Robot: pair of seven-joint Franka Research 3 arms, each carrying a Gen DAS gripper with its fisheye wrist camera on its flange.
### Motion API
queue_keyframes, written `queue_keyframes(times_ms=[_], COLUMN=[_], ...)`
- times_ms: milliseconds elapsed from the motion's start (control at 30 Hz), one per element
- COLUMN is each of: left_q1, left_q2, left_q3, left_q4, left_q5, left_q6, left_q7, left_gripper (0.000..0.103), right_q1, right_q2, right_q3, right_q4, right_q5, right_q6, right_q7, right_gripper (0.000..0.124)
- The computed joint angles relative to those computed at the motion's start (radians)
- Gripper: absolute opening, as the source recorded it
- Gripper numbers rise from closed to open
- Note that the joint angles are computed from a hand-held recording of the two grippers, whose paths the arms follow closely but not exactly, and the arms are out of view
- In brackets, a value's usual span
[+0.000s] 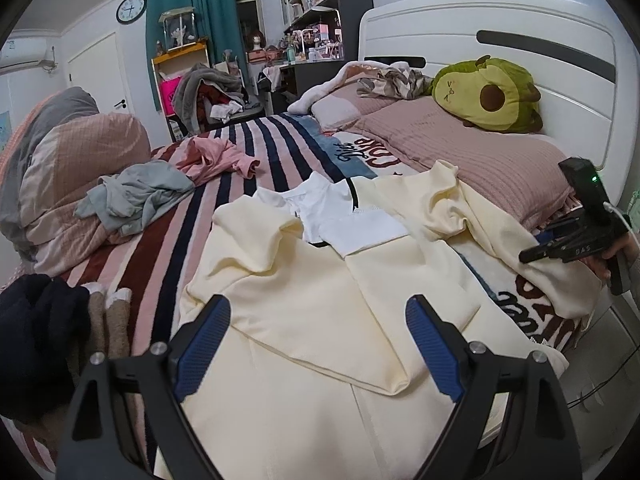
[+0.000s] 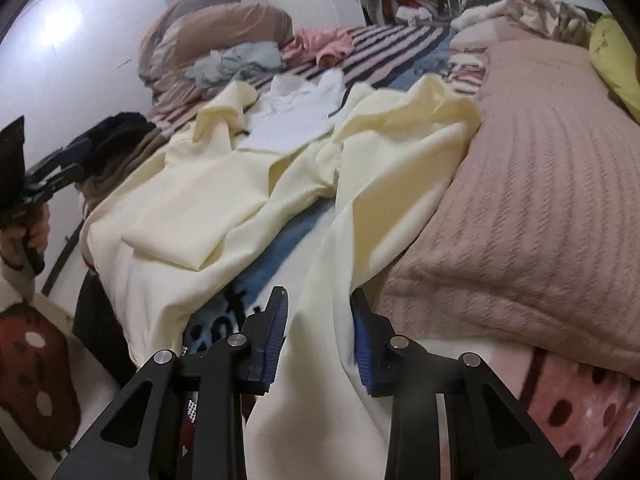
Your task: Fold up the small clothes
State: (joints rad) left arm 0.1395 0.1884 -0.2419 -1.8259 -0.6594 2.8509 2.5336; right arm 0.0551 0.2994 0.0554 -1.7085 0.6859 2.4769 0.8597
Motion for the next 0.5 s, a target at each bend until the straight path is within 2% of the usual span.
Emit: queue_keyframes(times_ms=[100, 133, 167, 200, 233, 300, 400, 500], left_q1=[0.003, 0.003, 0.004, 0.006, 0.011, 0.023, 0.038, 0.053], left_q2=[0.000, 0.000, 0.000, 0.000, -0.001, -0.003, -0.009, -0.022], left_q3=[-0.003, -0.002, -0.001, -0.001, -0.003, -0.005, -0.005, 0.003], left_q4=[0.001, 0.000, 0.000, 0.001, 0.002, 0.005, 0.005, 0.000], left_q5=[-0.009, -0.010, -0.013, -0.020, -0.034, -0.074, -0.143, -0.238], left_q6=[-0.010, -0.009, -0.009, -0.009, -0.012, -0.019, -0.031, -0.045], left_q7=[0.009, 0.011, 0.013, 0.016, 0.023, 0.047, 0.096, 0.170], left_gripper=[0.087, 0.087, 0.087, 0.087, 0.087, 0.087, 0.087, 0.087], right_q1=[-0.005, -0.003, 0.002, 0.016, 0.024, 0.009, 0.006, 0.031], right_q2=[0.026, 0.028, 0.028, 0.022, 0.013, -0.010, -0.036, -0.034], right_q3=[0.002, 0.003, 0.001, -0.007, -0.010, 0.017, 0.042, 0.051], right_q4=[0.027, 0.026, 0.021, 0.008, -0.004, -0.022, -0.012, 0.051], right_q5=[0.003, 0.005, 0.000, -0.018, -0.027, 0.049, 0.134, 0.161], right_q6=[-0.047, -0.041, -0.026, 0.009, 0.041, 0.079, 0.083, 0.076], right_q7=[0.018, 0.027, 0.042, 0.074, 0.102, 0.084, 0.037, 0.041], right_gripper=[0.029, 0.025, 0.008, 0.002, 0.002, 0.001, 0.001, 0.001])
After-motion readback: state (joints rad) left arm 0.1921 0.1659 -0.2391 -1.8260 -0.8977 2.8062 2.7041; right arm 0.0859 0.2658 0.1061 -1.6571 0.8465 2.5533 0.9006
